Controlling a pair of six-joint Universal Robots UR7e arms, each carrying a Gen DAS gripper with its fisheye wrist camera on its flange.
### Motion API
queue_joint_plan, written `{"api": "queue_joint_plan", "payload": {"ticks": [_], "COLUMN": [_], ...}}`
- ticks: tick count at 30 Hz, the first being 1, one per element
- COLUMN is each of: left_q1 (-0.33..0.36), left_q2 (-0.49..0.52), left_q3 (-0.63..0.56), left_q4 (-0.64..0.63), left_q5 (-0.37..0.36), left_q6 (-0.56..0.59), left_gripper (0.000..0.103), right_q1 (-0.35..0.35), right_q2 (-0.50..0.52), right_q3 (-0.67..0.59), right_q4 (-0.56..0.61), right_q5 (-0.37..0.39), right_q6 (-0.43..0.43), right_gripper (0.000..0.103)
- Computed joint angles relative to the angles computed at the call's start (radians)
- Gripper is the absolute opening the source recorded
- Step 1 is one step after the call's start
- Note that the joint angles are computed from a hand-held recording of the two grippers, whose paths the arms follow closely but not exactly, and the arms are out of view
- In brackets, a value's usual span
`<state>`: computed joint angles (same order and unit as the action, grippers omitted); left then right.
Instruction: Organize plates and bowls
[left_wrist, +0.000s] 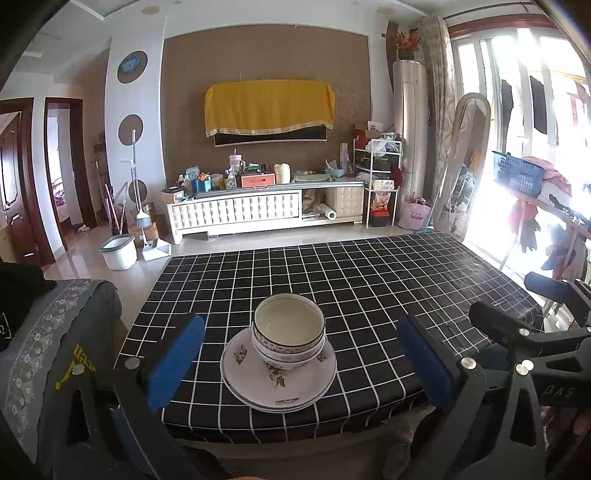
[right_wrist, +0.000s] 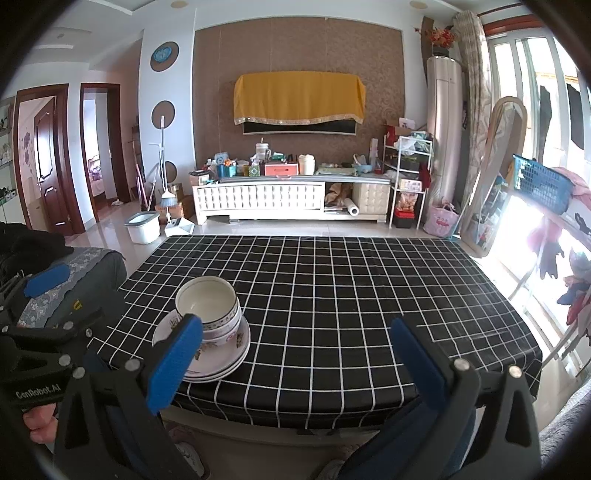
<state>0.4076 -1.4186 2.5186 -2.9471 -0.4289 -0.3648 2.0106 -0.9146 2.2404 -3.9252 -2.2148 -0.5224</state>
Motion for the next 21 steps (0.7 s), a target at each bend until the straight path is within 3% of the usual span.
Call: {"api": "queue_joint_plan", "payload": {"ticks": [21], "left_q1": [0.0], "left_q2": [-0.004], "left_q3": [0.004], "left_q4": [0.007], "left_q5": [-0.004], "left_q6": [-0.01], "left_gripper": [0.103], "right_q1": [-0.004], "right_q2": [-0.004], "right_q3": [0.005], "right_q4": [-0.001], "right_q5": [-0.003], "right_q6": [-0.006], "right_gripper": [0.103]}}
